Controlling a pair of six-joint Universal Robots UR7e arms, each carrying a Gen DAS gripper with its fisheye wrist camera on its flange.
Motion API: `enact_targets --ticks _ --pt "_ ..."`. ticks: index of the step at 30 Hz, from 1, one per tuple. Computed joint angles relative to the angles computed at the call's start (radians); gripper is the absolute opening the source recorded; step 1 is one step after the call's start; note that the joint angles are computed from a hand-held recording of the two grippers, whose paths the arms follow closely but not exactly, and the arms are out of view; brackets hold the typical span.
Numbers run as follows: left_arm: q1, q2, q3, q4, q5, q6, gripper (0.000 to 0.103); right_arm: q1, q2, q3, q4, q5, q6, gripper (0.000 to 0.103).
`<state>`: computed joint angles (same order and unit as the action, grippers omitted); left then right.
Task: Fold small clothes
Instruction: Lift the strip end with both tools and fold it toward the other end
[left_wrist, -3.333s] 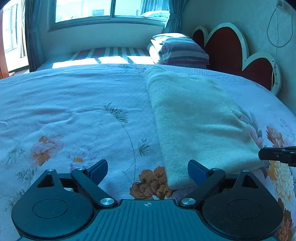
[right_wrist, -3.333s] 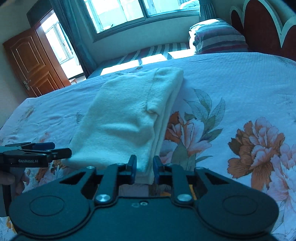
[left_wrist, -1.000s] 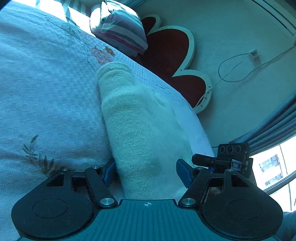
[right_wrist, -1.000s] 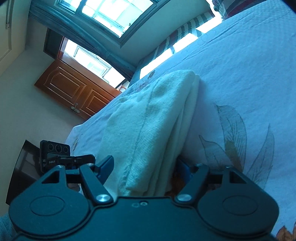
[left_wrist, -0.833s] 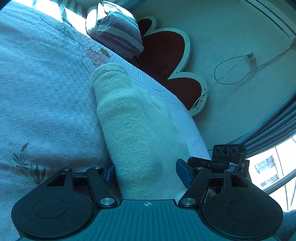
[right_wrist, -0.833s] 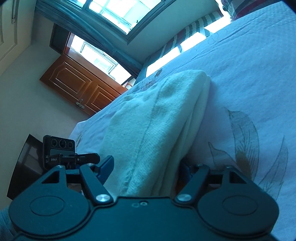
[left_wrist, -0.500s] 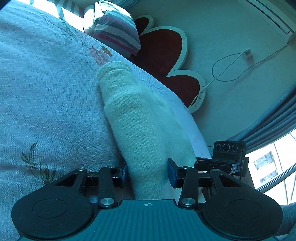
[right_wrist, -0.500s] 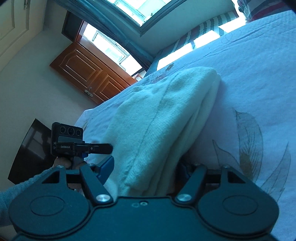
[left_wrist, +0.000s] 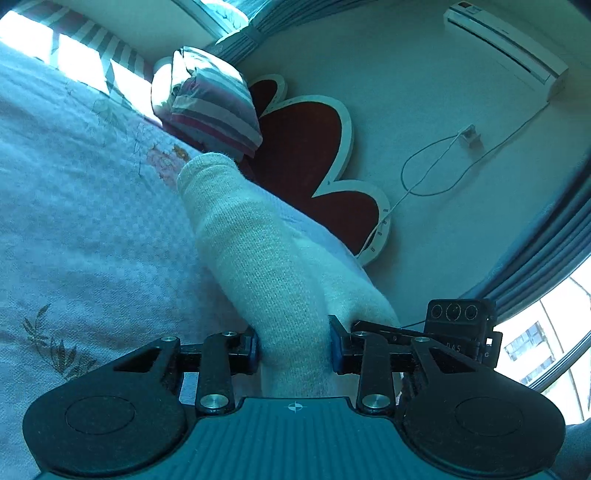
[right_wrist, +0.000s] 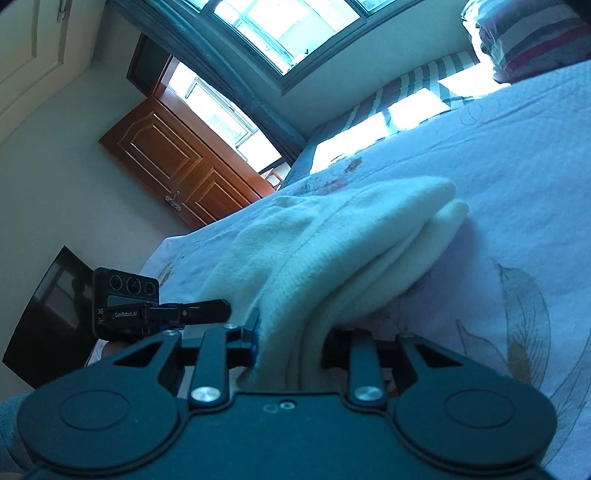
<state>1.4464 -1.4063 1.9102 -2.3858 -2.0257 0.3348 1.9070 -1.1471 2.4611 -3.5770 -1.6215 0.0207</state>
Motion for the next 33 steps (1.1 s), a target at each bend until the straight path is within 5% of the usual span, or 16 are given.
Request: enact_targets --ticks 5,16,22,27,33 --pt "-0.028 -0.126 0.026 0.019 -0.039 0.018 0.035 0.146 -0.033 -0.045 0.033 -0.086 0.012 0.027" --pt "-0.09 -0.461 -0.104 0.395 -0.106 0.184 0.035 0.61 0.049 -0.253 0.111 -0.432 0.087 0.027" --pt "-0.091 -0.56 -0.203 0.584 -0.153 0.266 0.035 0.814 0.143 -0.393 0.162 -0.607 0.099 0.027" --pt "-0.073 -0.579 -0.246 0.659 -0.161 0.3 0.035 0.879 0.192 -0.451 0.182 -0.674 0.101 0.027" --pt "-0.021 -0.528 -0.213 0.602 -0.148 0.293 0.035 0.84 0.211 -0.452 0.193 -0.66 0.124 0.027"
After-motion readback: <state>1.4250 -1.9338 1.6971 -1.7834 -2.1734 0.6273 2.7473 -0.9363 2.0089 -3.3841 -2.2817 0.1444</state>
